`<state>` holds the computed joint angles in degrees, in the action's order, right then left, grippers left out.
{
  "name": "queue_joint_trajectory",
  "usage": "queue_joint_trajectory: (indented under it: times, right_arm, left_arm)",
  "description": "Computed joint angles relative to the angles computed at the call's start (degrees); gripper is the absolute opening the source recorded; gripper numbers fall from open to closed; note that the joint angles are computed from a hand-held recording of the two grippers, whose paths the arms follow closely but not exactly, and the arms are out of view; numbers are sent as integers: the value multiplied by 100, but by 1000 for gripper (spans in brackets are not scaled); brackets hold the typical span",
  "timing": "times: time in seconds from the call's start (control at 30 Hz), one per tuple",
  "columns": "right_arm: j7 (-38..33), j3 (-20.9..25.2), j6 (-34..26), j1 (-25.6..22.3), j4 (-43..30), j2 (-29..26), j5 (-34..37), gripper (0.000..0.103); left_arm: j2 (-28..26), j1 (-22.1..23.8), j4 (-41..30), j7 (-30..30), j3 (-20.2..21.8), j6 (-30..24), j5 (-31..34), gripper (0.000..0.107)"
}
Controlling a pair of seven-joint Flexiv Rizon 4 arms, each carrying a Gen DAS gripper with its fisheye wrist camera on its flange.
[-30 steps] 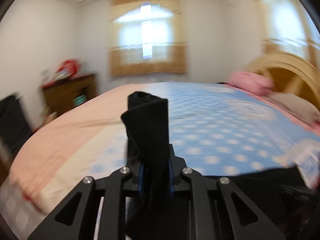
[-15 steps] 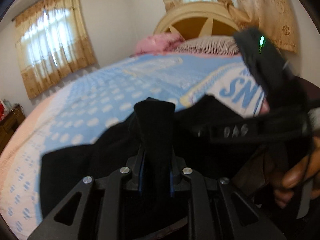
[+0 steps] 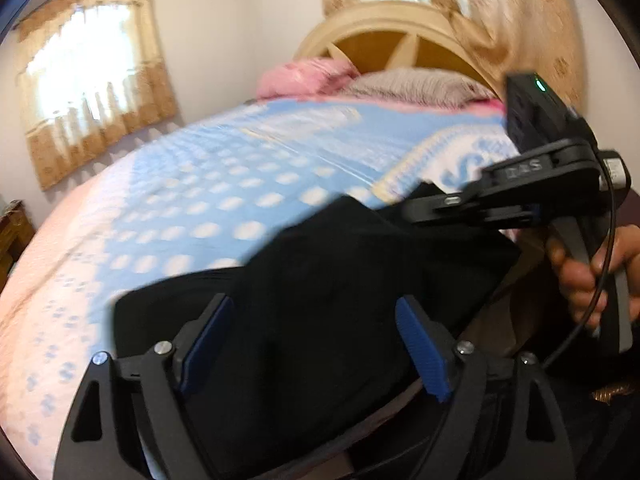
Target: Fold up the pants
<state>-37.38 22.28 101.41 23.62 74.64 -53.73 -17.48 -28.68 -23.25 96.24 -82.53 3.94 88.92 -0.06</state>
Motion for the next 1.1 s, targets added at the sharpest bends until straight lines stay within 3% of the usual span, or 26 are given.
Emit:
queue_joint_trajectory:
  times: [0.07,0.1,0.17,0.27,0.33,0.43,0.47,0.5,0.67,0.77,0.93,1.03,1.1]
  right_arm:
    - [109,-258,63,188,-44,37,-29,66]
    - [111,-667,88,473,-36,116,205,68]
    - [-15,-1046,-140,780,-102,164,483,68]
    - [-23,-905,-799,727,-259,75,96,67]
    - [-186,-1002,-1091,868,-361,35,44,64]
    - [-438,-1174,-1757,1088,-576,9,-36,37]
    - [-460,-1260,-1843,1157,-608,7,-8,28]
    - [-455,-1312,-1847,1193,-613,11,56,26]
    - [-506,-1821,-1944,1523,-521,149,-76,21]
    - [-766,-1950,-1665,1588,-330,368,-264,20]
    - [-626,-3047,-1294,2037,600,1138,-647,20]
    - [-495,-3197,-1494,2036,1036,1435,-811,20]
    - [-437,-2979,-1686,1834,1219,1495,-810,20]
  left_arm:
    - [129,-297,111,-508,589,117,66,89]
    - [158,-364,149,-681,756,144,27,89]
    - [187,-446,198,-1153,1059,191,-26,90]
    - [50,-952,4,-2147,1974,-263,28,90]
    - [-8,-1137,-66,-2652,2322,-556,144,90]
    - [-45,-1311,-105,-3334,2658,-1003,300,90]
    - [-14,-1240,-76,-3405,2617,-1063,326,90]
    - [19,-1185,-38,-3484,2578,-1077,369,90]
    - [111,-999,-15,-3908,2478,-1162,690,90]
    - [126,-835,-101,-4073,2325,-1350,820,90]
    - [199,-637,-242,-4338,2120,-1539,1194,90]
    - [220,-471,-329,-4436,1916,-1573,1394,90]
    - [216,-325,-397,-4436,1713,-1603,1486,90]
